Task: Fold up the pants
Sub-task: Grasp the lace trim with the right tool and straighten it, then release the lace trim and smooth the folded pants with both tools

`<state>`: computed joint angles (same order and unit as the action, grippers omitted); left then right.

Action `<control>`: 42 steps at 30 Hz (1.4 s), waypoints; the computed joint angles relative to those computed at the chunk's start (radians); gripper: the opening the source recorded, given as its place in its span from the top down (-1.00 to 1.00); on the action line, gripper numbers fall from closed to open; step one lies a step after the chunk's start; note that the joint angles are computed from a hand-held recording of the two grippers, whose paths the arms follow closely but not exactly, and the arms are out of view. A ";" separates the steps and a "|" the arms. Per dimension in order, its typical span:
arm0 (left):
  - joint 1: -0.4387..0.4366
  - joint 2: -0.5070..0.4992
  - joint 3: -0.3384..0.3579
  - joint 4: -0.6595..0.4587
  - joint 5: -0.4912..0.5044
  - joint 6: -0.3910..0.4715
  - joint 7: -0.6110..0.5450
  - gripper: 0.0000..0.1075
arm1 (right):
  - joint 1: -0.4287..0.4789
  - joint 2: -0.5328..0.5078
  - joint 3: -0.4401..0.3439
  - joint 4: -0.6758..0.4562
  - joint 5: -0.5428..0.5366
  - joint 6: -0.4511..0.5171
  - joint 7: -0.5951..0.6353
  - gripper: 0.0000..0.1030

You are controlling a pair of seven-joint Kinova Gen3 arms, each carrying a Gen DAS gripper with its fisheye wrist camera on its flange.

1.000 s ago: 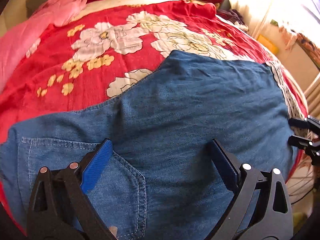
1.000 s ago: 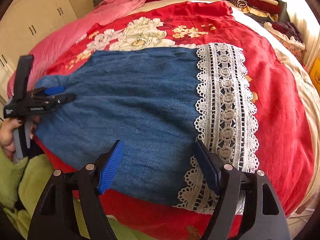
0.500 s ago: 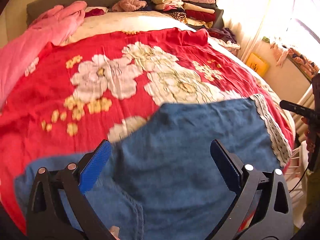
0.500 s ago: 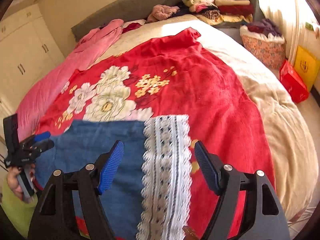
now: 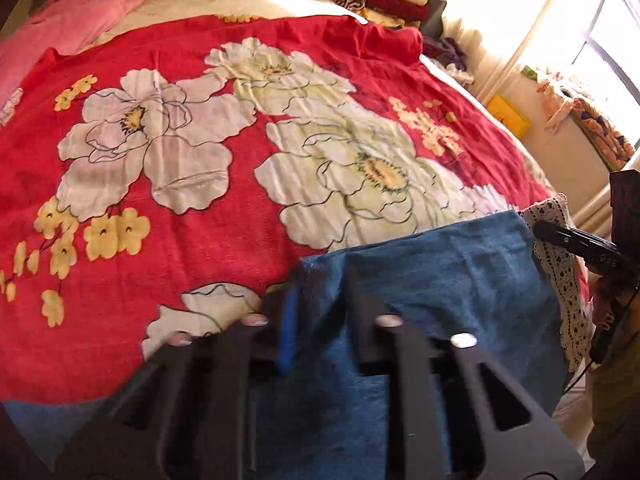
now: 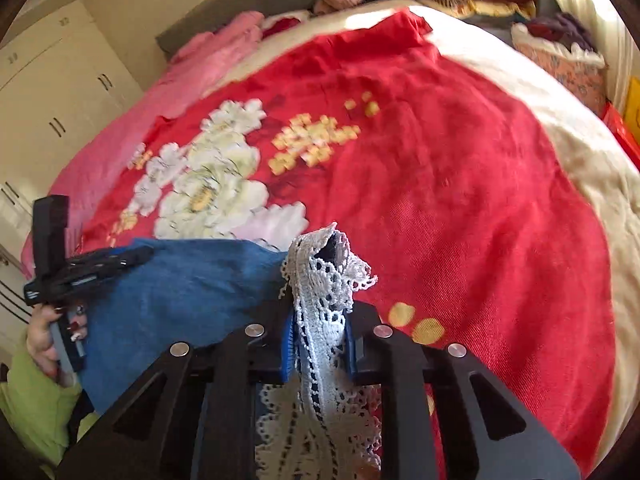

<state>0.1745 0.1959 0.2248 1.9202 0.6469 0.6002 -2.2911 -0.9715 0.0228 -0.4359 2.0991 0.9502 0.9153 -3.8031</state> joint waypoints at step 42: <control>0.058 -0.455 -0.136 0.311 -0.093 -0.070 0.031 -0.70 | -0.325 0.261 -0.048 -0.339 -0.083 0.506 0.121 -0.31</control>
